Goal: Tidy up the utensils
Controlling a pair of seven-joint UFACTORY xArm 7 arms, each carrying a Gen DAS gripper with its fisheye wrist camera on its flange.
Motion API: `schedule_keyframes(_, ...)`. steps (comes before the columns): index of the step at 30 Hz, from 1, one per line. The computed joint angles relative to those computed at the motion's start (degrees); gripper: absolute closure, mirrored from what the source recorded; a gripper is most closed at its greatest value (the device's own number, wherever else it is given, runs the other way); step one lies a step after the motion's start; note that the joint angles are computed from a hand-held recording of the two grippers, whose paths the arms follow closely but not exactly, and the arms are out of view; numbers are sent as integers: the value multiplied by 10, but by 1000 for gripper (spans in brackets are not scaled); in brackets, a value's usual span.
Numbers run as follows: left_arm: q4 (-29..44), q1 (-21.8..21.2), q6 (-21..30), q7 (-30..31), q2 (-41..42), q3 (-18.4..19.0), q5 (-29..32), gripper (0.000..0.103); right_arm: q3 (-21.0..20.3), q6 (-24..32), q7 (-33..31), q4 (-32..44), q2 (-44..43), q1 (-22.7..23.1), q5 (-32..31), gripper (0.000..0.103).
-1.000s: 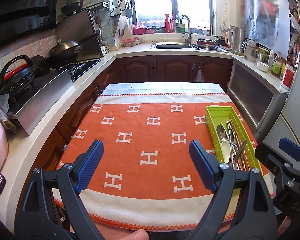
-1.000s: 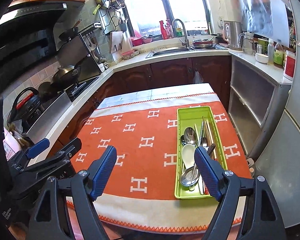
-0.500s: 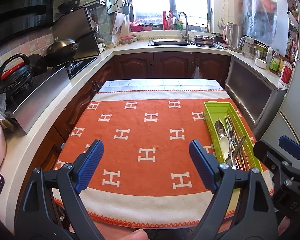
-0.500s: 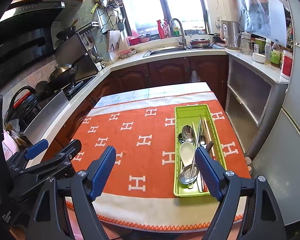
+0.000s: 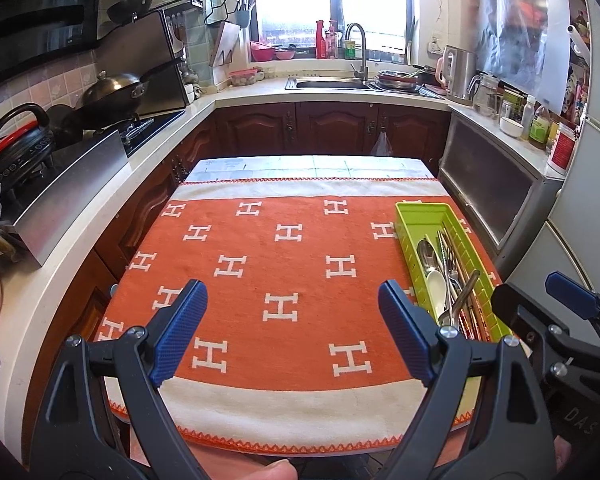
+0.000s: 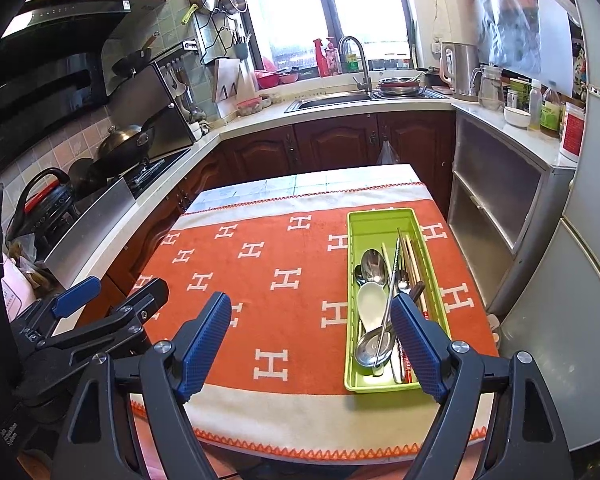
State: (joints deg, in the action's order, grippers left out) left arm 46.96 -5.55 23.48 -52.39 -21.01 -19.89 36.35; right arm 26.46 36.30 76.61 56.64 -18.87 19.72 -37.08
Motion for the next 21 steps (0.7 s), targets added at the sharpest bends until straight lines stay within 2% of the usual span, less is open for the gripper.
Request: schedule_keyframes(21, 3, -7, -10, 14, 18, 10, -14, 17, -8, -12, -3, -11, 8, 1, -2, 20)
